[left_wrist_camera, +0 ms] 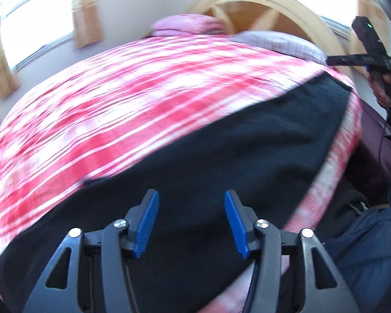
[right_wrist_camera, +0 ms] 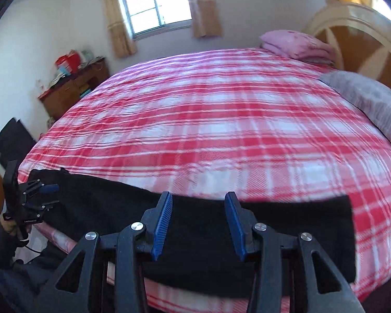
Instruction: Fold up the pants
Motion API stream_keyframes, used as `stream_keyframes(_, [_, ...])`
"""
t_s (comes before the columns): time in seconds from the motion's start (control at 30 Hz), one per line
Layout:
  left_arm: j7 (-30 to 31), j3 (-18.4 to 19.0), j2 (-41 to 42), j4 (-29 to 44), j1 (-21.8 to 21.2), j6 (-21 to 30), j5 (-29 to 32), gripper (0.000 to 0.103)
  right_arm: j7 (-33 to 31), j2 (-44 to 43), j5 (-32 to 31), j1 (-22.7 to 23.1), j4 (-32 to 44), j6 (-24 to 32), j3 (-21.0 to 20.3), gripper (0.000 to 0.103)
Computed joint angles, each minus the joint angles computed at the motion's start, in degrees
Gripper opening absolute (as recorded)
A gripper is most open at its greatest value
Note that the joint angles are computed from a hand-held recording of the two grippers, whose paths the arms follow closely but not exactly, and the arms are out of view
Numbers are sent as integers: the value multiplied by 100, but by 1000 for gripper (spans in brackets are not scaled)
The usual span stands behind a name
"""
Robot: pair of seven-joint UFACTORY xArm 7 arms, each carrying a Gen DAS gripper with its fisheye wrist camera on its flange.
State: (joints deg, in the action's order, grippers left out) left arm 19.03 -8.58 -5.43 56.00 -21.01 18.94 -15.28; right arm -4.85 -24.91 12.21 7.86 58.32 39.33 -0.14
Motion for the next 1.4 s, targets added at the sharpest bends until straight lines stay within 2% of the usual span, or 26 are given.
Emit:
stream_keyframes(0.07, [-86, 104, -153, -225, 114, -105, -18, 61, -51, 376, 45, 145, 410, 3, 99, 44])
stream_keyframes(0.13, [-444, 64, -227, -371, 233, -181, 258, 61, -122, 780, 127, 273, 865, 83, 173, 44])
stream_keyframes(0.27, [-386, 158, -326, -657, 207, -204, 206, 61, -99, 1645, 7, 452, 1835, 241, 491, 44])
stream_keyframes(0.37, [-268, 199, -417, -975, 171, -363, 178, 61, -46, 2273, -67, 605, 2541, 421, 690, 44])
stream_keyframes(0.57, [65, 365, -553, -1225, -85, -645, -216, 75, 213, 3765, 55, 937, 4158, 940, 988, 44])
stream_keyframes(0.83, [469, 502, -620, -1295, -264, -623, -674, 76, 719, 5529, 614, 1335, 5866, 1506, 1300, 44])
stream_keyframes(0.93, [714, 589, -653, -1304, -351, -572, -919, 76, 930, 6027, 871, 1427, 6312, 1705, 1424, 44])
stream_keyframes(1.07, [956, 625, -673, -1328, -394, -588, -1173, 76, 1153, 6399, 882, 1611, 6648, 1888, 1430, 44])
stream_keyframes(1.33, [1352, 662, -710, -1402, -469, -653, -1542, 81, 1054, 6438, 1210, 1569, 6594, 1997, 1571, 44])
stream_keyframes(1.37, [1332, 625, -719, -1424, -447, -675, -1491, 81, 1065, 6440, 1176, 1608, 6590, 2004, 1546, 38])
stream_keyframes(1.4, [1291, 591, -722, -1438, -429, -693, -1439, 82, 1052, 6448, 1155, 1635, 6589, 2000, 1537, 25])
